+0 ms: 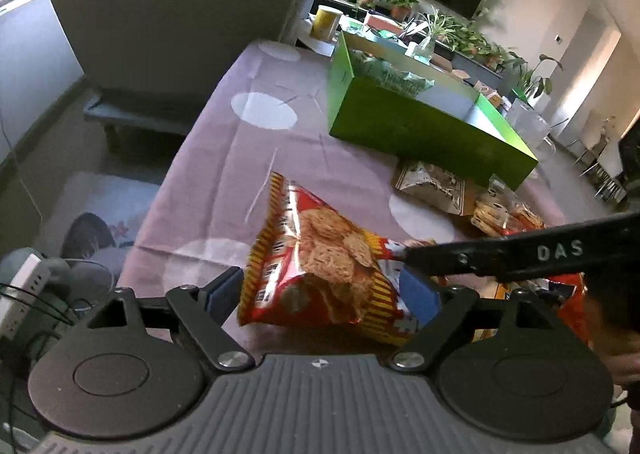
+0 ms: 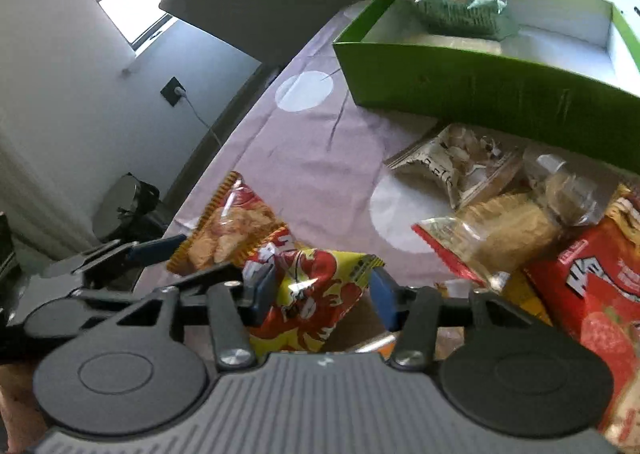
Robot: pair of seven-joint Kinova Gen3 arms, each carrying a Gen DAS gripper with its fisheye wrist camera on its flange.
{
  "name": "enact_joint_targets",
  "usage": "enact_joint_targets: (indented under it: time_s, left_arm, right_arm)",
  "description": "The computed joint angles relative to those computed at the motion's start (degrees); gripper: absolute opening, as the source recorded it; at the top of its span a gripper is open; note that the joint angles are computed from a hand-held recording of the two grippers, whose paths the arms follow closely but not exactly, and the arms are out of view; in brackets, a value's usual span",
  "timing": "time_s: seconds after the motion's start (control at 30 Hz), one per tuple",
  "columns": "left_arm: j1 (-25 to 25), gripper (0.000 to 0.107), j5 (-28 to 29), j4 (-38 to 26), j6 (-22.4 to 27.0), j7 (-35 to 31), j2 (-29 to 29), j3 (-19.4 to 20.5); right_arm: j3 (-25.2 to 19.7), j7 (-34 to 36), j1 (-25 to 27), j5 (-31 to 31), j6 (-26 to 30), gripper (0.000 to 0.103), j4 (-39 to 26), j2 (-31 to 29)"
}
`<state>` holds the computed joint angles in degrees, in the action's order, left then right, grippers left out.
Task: Organize snacks
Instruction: 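Lift the red snack bag into the green box and open both grippers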
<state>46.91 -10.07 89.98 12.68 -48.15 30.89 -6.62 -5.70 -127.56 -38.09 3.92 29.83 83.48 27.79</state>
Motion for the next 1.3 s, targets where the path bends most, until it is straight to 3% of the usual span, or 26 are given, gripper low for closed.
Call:
enact_joint_targets:
  time_s: [0.1, 0.2, 0.3, 0.4, 0.57, 0.6, 0.67, 0.73, 0.87, 1.1, 1.3]
  left_arm:
    - [2.0, 0.083, -0.9, 0.3, -0.4, 1.1, 0.3, -2.2]
    - [1.5, 0.082, -1.4, 0.2, 0.6, 0.3, -0.3, -1.3]
    - [4.8, 0.082, -3.5, 0.9, 0.9, 2.4, -1.1, -5.1]
    - [6.7, 0.082, -5.7, 2.3, 0.0, 4.4, -1.9, -7.4]
    - [0.5, 0.08, -5.1, 2.0, 0.0, 1.3, -1.4, -0.6]
    - [-1.5, 0.071, -3.9, 2.3, -1.0, -0.4, -1.3, 1.6]
    - [-2.7, 0.065, -2.4, 2.4, -1.7, -1.5, -1.3, 3.0]
    - [-0.4, 0.062, -2.4, 1.7, -0.7, -1.7, -1.3, 0.5]
    - [4.5, 0.06, -4.5, 0.6, 0.7, 0.0, -1.1, -4.2]
    - [7.9, 0.058, -7.6, -0.2, -0.6, 2.8, -1.7, -7.5]
    - [10.4, 0.058, -10.3, -6.9, -0.8, 2.7, 0.2, -10.5]
  right_arm:
    - [0.2, 0.6, -0.3, 0.6, 0.0, 0.09, -1.1, 0.9]
    - [1.4, -0.1, -1.9, 2.3, 0.2, 0.09, -1.7, 1.2]
    - [2.1, -1.8, -2.5, 2.8, 0.3, 0.09, -0.8, 0.0]
    - [-1.2, -0.5, 1.2, -0.7, -0.8, 0.091, 1.1, -1.5]
    - [-4.8, 2.7, 4.6, -6.9, 0.6, 0.093, 0.1, -0.5]
    - [-5.0, 3.0, 4.7, -7.6, 1.0, 0.093, -0.6, 0.2]
    - [-3.3, 1.4, 3.1, -7.5, 2.5, 0.093, -2.3, 1.3]
    - [-2.4, 0.4, 2.3, -7.1, 2.2, 0.092, -2.7, 1.8]
    - [-4.4, 3.9, 4.1, -8.3, 0.1, 0.08, -1.9, 1.5]
    - [-2.0, 2.6, 2.4, -6.3, -4.5, 0.08, 2.0, -1.9]
    - [4.6, -3.6, -2.2, -0.1, -11.4, 0.08, 6.5, -6.4]
